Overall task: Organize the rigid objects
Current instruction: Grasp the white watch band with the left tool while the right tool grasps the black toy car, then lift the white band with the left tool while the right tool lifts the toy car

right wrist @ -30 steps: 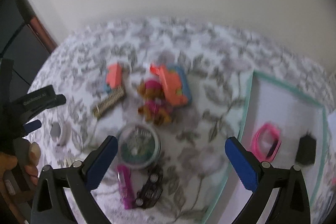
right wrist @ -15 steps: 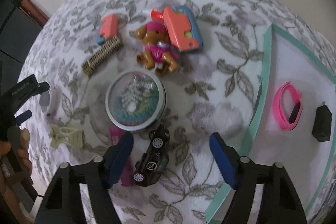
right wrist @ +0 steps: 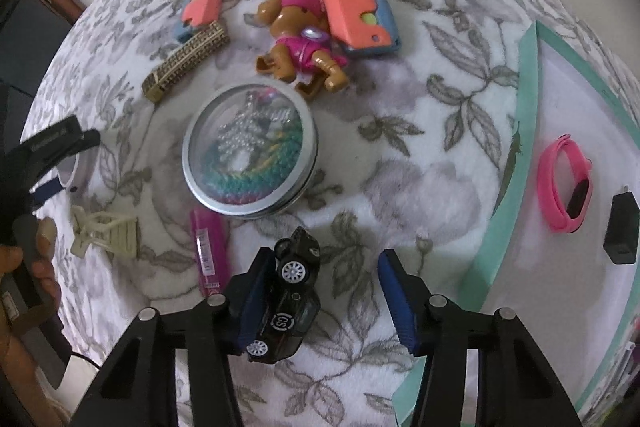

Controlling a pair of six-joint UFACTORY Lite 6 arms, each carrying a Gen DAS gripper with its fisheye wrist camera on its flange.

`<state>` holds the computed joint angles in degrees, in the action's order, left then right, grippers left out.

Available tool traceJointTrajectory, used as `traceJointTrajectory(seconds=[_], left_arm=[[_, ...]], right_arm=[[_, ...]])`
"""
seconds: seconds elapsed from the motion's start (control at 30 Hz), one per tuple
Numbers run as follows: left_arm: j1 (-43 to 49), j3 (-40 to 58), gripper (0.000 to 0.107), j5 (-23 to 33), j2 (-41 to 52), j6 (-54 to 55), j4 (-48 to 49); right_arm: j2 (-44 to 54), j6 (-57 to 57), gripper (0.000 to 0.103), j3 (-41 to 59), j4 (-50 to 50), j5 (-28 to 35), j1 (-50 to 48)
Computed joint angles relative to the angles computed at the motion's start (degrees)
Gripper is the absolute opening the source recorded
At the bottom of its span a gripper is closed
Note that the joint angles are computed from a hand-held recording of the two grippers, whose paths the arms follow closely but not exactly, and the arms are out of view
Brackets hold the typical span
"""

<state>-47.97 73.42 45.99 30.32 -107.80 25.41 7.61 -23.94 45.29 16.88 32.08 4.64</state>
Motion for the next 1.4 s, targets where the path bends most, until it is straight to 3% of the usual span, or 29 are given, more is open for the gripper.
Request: traceJointTrajectory(seconds=[0.2,0.37,0.6,0.8,1.23,1.4], left_arm=[[-0.2,-4.3,0.068,-0.5,-4.0,-3.6,2.0],[-0.2,-7.5,0.053,-1.3,-7.4,-5.3,3.2],[0.0,-10.5,0.053,-3.2,-9.9,-5.2,3.4],[1.7,-12.8,0.053,-6.1,-12.2,-1.5,2.8],[2.7,-15.1,0.055,-7.4,-13.1,-6.5,7.9],[1.5,-13.6,0.044,-6.6,-11.9,-7.1,8.1]], right_arm=[[-2.6,5.2,0.046,-2.9,-3.8,-0.1,5.1],[-4.5,5.2,0.046,-4.5,-2.7,1.4,6.8],[-6.4,4.3,0.046,-7.0,-3.4,2.6,6.3],[-8.4,6.1,0.031,-9.7,-3.9,1.5,9.8],[-6.6,0.0,0.031,-8.3,-1.3,0.9,8.3],[-6.8,-0.5,0.031,-8.3,-1.5,0.9,8.6]])
